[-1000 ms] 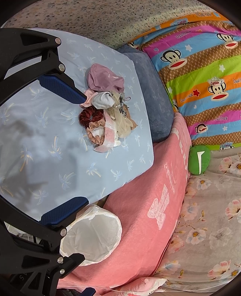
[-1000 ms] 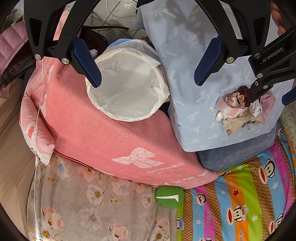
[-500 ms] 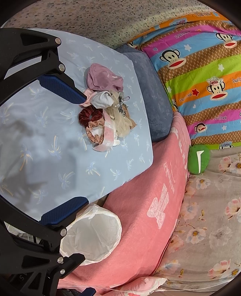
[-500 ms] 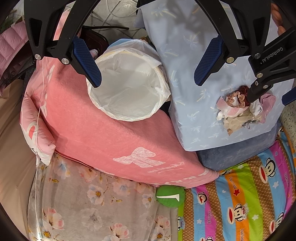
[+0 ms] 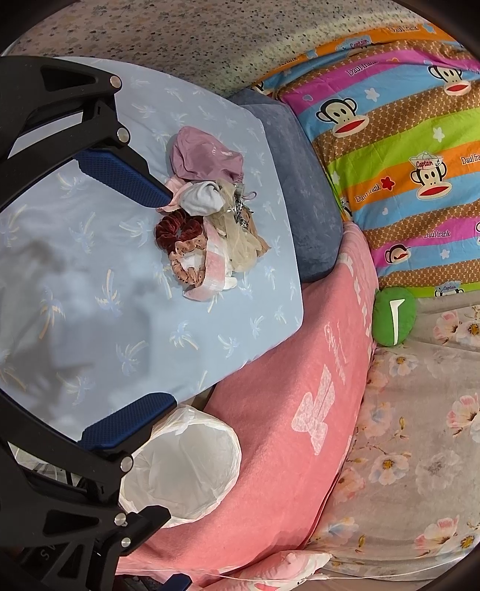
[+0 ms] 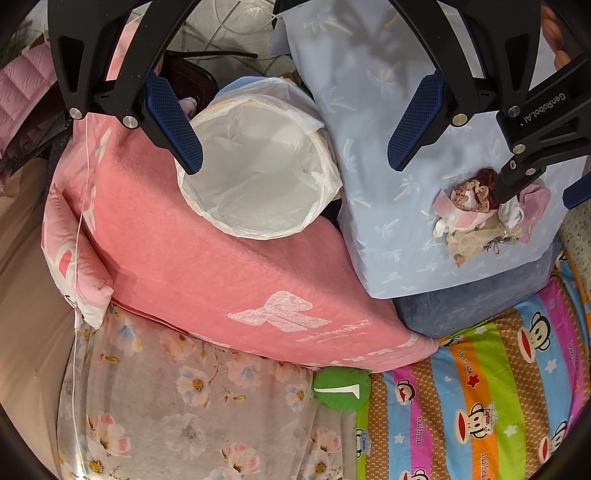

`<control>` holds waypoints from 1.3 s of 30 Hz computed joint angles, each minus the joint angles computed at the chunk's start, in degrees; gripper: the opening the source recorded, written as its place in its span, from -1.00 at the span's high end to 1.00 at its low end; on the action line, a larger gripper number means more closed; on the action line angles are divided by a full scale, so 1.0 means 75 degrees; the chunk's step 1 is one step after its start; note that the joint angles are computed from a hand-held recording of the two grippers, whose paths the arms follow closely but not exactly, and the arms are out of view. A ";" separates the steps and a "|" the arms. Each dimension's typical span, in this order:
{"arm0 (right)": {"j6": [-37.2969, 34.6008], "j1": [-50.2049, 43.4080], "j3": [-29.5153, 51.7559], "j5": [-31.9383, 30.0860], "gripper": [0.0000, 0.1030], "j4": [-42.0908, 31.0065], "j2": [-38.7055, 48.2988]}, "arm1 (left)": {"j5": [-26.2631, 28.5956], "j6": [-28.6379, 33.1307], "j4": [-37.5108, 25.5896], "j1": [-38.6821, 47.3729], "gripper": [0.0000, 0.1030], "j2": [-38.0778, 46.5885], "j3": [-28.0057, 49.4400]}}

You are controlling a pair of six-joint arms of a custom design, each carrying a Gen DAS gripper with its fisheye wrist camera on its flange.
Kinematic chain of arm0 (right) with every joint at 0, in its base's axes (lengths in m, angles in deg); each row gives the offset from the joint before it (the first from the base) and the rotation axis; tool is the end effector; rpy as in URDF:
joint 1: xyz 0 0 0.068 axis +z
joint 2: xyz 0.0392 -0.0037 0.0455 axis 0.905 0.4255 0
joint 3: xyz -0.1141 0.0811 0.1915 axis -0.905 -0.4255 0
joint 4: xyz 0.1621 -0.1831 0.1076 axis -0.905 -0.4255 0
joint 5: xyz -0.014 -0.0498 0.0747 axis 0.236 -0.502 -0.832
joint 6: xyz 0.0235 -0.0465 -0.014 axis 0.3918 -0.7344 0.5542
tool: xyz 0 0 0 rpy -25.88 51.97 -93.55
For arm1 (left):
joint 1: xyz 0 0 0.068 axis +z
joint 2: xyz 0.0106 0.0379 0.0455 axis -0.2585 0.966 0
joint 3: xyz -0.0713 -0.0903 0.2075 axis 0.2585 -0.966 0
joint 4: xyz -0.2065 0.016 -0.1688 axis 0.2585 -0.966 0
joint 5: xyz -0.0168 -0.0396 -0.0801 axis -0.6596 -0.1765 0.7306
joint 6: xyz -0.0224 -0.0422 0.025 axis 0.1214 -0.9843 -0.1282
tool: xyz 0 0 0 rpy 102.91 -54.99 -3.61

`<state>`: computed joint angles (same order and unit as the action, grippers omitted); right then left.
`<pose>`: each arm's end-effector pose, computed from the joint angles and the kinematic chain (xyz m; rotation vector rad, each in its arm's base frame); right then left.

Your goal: Organize soft objects

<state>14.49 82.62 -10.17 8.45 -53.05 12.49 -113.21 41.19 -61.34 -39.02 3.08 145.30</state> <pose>0.2692 0.0826 0.2625 -0.3570 2.2713 0.0137 0.2407 -0.0855 0.2535 -0.4536 2.2996 0.2649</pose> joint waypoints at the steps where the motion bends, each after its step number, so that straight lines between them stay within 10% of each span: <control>1: 0.0026 0.0024 -0.0059 0.0011 -0.88 0.0019 -0.0036 | -0.0002 0.0003 0.0006 -0.0002 -0.86 -0.0022 -0.0020; 21: 0.0193 0.0370 -0.0205 0.0395 -0.88 0.0038 -0.0310 | 0.0298 0.0248 0.0170 0.0174 -0.86 -0.0283 -0.0161; 39: 0.1170 0.2400 0.0465 0.1196 -0.88 0.0729 0.1038 | 0.2206 0.2261 0.1507 0.3700 -0.86 -0.1878 -0.1983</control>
